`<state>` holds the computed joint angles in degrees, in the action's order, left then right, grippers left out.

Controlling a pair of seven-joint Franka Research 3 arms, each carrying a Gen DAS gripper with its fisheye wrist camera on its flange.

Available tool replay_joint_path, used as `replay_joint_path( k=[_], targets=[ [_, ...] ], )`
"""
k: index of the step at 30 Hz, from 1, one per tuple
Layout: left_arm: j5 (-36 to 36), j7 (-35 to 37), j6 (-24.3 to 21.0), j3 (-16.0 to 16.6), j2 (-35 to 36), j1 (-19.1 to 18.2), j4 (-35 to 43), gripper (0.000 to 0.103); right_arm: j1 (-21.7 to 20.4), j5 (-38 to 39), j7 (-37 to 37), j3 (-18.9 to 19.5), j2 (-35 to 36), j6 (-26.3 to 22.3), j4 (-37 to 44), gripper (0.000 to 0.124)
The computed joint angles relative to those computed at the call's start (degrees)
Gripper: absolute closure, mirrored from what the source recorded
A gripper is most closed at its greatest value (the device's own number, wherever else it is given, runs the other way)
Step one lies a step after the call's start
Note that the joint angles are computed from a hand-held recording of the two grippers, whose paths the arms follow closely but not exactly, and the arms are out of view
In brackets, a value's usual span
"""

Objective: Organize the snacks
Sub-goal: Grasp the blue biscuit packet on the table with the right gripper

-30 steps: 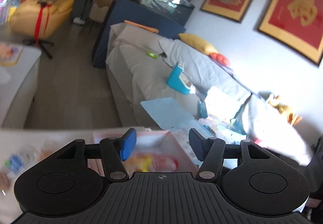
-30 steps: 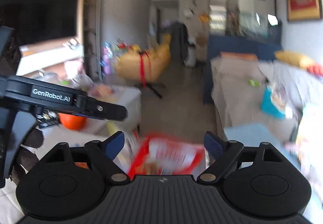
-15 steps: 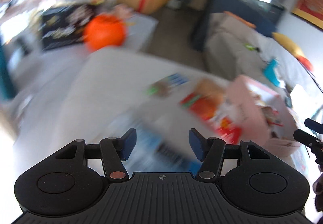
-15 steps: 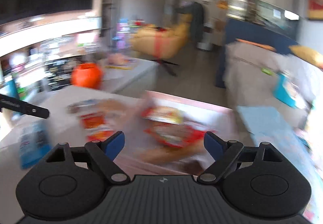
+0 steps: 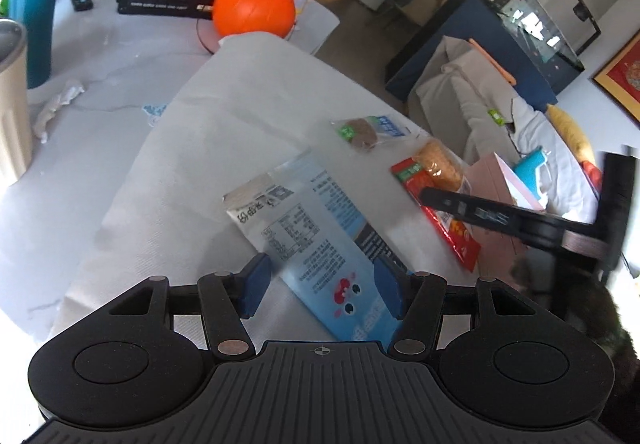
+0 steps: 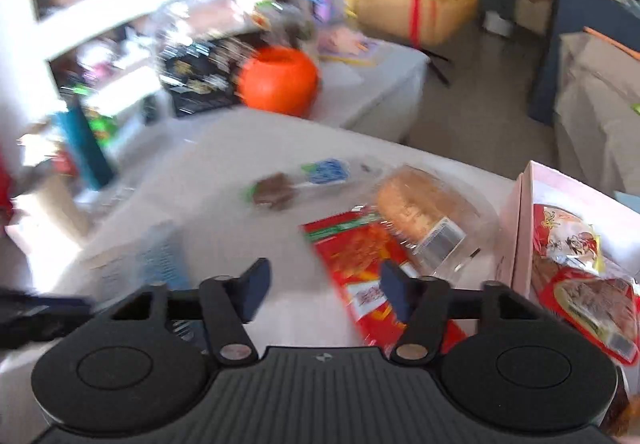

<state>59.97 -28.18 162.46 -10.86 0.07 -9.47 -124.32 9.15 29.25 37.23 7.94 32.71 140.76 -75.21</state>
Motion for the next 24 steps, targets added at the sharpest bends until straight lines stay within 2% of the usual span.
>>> replay_joint_path(
  k=[2,3,6,9,13,17,19,21,24],
  targets=[
    [1.5,-1.0,0.4,0.2,0.3,0.2,0.2,0.042,1.4,-2.1,5.1,-1.8,2.8,-0.5,3.3,0.066],
    [2.3,-1.7,0.6,0.4,0.5,0.3,0.4,0.043,1.1,-1.8,5.8,-1.5,3.4,-0.1,3.5,0.066],
    [4.2,-2.2,0.8,0.9,1.4,0.6,1.2,0.043,-0.4,-0.2,3.5,0.0,1.3,2.9,-0.8,0.065],
    [3.4,2.3,0.0,1.3,3.1,0.6,3.4,0.043,-2.7,2.3,-1.8,1.6,-3.4,1.7,-7.1,0.065],
    [0.8,9.8,-0.5,2.1,6.1,0.1,7.3,0.043,-5.7,9.6,-11.3,2.4,-10.4,-0.6,-16.5,0.074],
    [7.5,7.8,-6.0,3.0,6.5,-2.4,10.8,0.043,-7.0,13.9,-16.6,0.0,-15.1,-7.6,-21.7,0.079],
    [8.9,9.6,-7.7,2.9,6.7,-2.7,12.3,0.043,-7.2,16.8,-21.2,-1.1,-17.6,-6.6,-25.5,0.079],
    [5.4,13.8,-7.1,2.6,7.1,-2.3,13.0,0.043,-6.7,19.4,-25.6,-1.9,-19.7,-4.1,-29.0,0.079],
    [5.0,10.8,-8.0,2.7,5.9,-2.7,11.5,0.043,-6.1,20.7,-24.9,-3.4,-20.4,-6.2,-29.0,0.075]
  ],
)
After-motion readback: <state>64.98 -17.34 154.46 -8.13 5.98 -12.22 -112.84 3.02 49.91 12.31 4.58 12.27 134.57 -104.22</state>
